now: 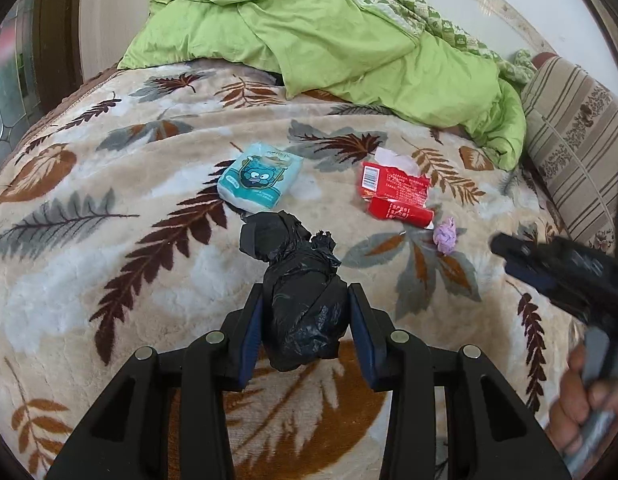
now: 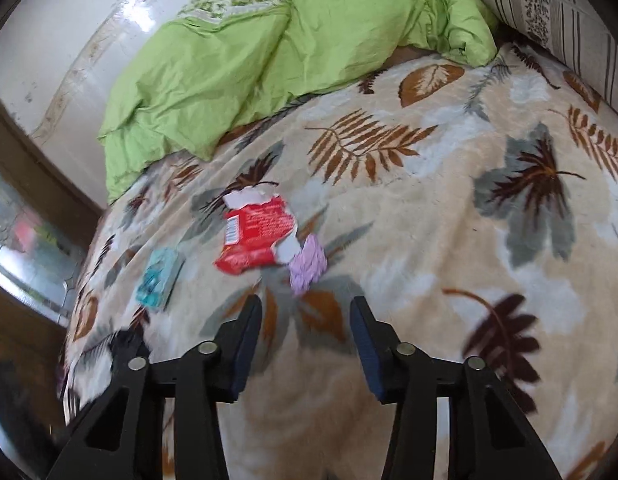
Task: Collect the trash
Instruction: 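Grasp the pink wrapper with the right tool while the left tool holds the black bag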
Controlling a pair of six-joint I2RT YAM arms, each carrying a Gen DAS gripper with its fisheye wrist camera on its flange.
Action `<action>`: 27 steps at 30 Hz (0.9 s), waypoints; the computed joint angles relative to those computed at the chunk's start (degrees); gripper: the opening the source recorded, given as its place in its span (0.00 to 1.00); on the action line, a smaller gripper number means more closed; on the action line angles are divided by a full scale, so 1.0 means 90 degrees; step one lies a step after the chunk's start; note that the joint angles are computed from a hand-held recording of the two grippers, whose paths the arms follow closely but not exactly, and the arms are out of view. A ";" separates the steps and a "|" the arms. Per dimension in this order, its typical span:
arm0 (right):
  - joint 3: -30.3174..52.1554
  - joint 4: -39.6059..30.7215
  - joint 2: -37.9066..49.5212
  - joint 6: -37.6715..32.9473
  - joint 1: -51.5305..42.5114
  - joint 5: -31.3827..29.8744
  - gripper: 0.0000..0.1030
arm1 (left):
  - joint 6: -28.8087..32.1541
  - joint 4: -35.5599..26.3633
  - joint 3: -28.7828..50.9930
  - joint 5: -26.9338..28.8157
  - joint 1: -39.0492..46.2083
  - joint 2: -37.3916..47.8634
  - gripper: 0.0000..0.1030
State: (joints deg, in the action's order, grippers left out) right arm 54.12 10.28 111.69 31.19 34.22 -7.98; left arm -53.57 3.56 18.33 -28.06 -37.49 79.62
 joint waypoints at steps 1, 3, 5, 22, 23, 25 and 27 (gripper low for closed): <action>0.0270 -0.0025 0.0282 0.0124 -0.0007 -0.0030 0.45 | 0.0047 0.0045 -0.0020 0.0081 0.0098 0.0018 0.38; 0.0781 -0.0198 0.0743 0.0282 0.0002 -0.0012 0.45 | 0.0165 0.0129 -0.0057 0.0242 0.0287 0.0018 0.38; 0.1232 -0.0384 0.1121 0.0348 0.0027 0.0075 0.41 | 0.0180 0.0094 -0.0039 0.0187 0.0294 0.0041 0.38; 0.0189 0.0330 0.0240 -0.0757 0.0477 0.0916 0.29 | 0.0090 -0.0493 0.0213 -0.0144 -0.0072 -0.0249 0.38; -0.0016 0.0410 0.0026 -0.0887 0.0566 0.0997 0.29 | 0.0038 -0.0604 0.0237 -0.0218 -0.0140 -0.0316 0.38; -0.0344 0.0540 -0.0346 -0.1066 0.0746 0.1213 0.29 | -0.0119 -0.0894 0.0306 -0.0387 -0.0314 -0.0469 0.38; -0.0697 0.0689 -0.0767 -0.1181 0.0900 0.1353 0.29 | -0.0258 -0.1159 0.0362 -0.0555 -0.0483 -0.0604 0.38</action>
